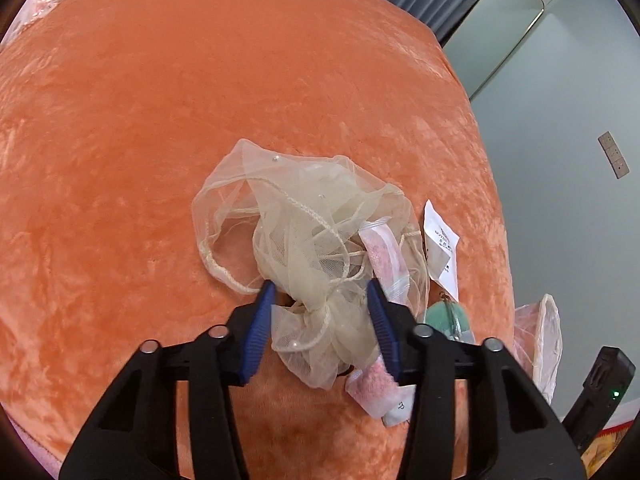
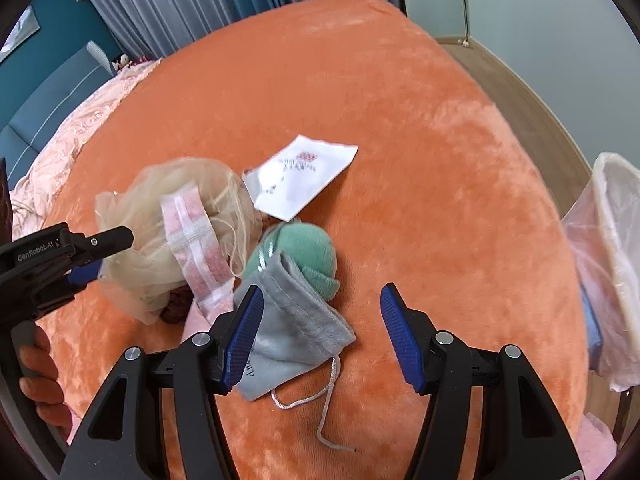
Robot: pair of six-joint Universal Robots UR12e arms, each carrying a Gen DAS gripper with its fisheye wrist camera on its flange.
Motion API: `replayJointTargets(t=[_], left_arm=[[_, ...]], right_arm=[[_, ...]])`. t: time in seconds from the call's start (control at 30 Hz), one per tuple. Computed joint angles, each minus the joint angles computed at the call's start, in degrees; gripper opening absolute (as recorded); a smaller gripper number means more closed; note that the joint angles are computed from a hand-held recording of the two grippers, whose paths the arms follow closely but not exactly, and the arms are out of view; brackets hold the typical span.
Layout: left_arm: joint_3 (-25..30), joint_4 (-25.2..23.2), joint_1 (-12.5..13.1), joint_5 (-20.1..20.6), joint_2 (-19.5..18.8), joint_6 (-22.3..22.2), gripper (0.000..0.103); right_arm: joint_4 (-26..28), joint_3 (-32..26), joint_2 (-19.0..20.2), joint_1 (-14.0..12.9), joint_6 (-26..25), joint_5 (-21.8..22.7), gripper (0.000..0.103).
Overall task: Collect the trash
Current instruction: 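Grasp the beige mesh bag with the left tool while the right tool grasps the grey pouch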
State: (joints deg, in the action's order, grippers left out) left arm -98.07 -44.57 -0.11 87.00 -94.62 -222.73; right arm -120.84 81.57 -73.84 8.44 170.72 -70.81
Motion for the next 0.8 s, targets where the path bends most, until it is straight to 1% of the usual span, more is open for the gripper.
replayJointTargets(t=[0.03,0.07,0.1,0.13,0.17,0.23,0.27,0.3,0.4,0.53,0.7,0.8], left_arm=[[-0.1,0.3,0.2,-0.6,-0.1,0.2,0.024],[-0.3,0.4,0.4,-1.2,-0.1,0.2,0.019],[-0.3,0.5,0.5,-1.6,-0.2,0.2,0.016],[-0.5,0.9,0.5,-1.3,-0.1,0.1,0.011],[-0.6,1.1,0.5,-0.9,0.0,0.4,0.01],[-0.7,1.4,0.4,-0.2,0.3,0.6,0.009],[-0.8,1.7,0.3,0.2,0.5,0.4,0.009],[-0.8,2.1,0.3,0.3,0.6,0.3,0.008],[-0.3,2.7,-0.1,1.9,1.3,0.4,0.008],[1.5,3.7,-1.1,3.7,1.8,1.8,0.008],[4.7,5.5,-2.7,5.0,1.9,3.8,0.008],[7.8,6.7,-4.2,5.6,1.4,6.1,0.008]], right_arm=[[0.4,0.1,0.1,0.1,0.0,0.0,0.056],[0.9,0.1,0.3,0.1,-0.1,0.2,0.051],[1.4,0.0,0.4,0.1,-0.2,0.4,0.042],[2.4,-0.2,0.7,0.1,-0.5,0.9,0.038],[3.1,-0.2,0.8,0.0,-0.8,1.7,0.03],[3.8,-0.5,0.8,0.0,-1.5,2.5,0.024],[4.4,-0.7,0.7,0.0,-1.9,3.0,0.017],[4.9,-0.9,0.7,-0.1,-2.2,3.5,0.013],[4.9,-1.1,0.1,-0.3,-2.2,5.3,0.01],[3.5,-1.0,-1.3,-1.3,-2.1,8.5,0.009],[-0.6,-1.4,-3.1,-3.1,-0.5,12.1,0.009],[-3.8,-2.3,-3.9,-4.3,0.9,13.2,0.009]])
